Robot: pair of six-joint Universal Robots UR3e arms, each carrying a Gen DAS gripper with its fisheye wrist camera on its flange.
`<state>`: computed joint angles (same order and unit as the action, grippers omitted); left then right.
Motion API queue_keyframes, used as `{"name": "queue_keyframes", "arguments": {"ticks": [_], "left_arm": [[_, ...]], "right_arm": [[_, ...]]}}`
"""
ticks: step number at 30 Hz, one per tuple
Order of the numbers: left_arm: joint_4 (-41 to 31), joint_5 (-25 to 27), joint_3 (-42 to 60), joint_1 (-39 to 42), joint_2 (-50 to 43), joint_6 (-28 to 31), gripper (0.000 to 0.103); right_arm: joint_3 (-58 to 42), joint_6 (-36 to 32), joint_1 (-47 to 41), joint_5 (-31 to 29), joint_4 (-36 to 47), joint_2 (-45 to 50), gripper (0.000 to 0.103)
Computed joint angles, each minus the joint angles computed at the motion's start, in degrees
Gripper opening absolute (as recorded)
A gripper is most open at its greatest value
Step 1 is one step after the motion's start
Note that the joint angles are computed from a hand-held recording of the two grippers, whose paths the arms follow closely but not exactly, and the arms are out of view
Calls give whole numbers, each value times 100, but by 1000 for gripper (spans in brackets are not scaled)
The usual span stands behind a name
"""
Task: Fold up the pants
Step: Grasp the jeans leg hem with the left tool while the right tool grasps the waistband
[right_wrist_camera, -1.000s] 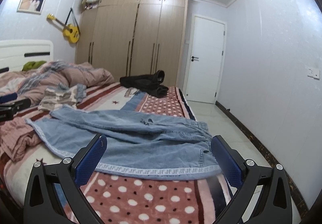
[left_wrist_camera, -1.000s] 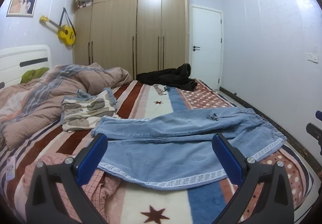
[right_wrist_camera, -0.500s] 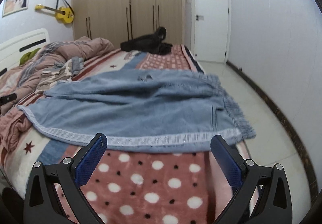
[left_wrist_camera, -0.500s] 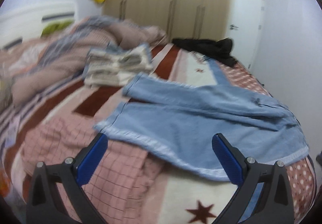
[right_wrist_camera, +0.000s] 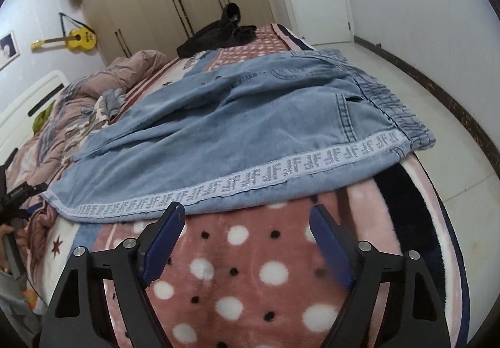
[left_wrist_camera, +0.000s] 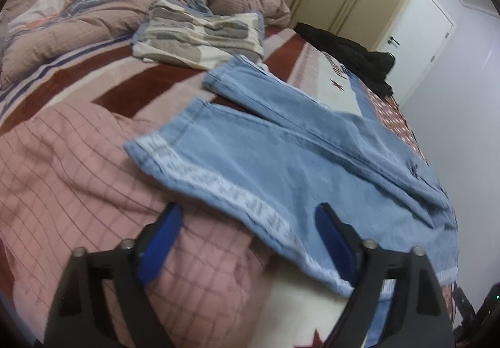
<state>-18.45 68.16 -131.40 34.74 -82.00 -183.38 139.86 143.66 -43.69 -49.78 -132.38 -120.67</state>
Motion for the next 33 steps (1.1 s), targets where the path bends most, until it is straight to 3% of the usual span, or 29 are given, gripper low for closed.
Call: {"name": "queue_keyframes", "arguments": {"ticks": [4, 14, 15, 17, 28, 33], "left_arm": [[-210, 14, 464, 25, -298, -163, 64], [-431, 79, 1044, 19, -854, -237, 9], [-402, 72, 1026, 18, -841, -227, 6], [-269, 76, 936, 17, -743, -240, 4], [-197, -165, 1154, 51, -306, -245, 2], [-242, -260, 1236, 131, -210, -203, 2]], "right_arm": [[-281, 143, -45, -1, 93, 271, 79], [-1062, 483, -58, 5, 246, 1509, 72], [-1065, 526, -84, 12, 195, 1586, 67], [-1043, 667, -152, -5, 62, 1626, 59], [-1741, 1882, -86, -223, -830, 2806, 59], [-1912, 2414, -94, -234, -1105, 3045, 46]]}}
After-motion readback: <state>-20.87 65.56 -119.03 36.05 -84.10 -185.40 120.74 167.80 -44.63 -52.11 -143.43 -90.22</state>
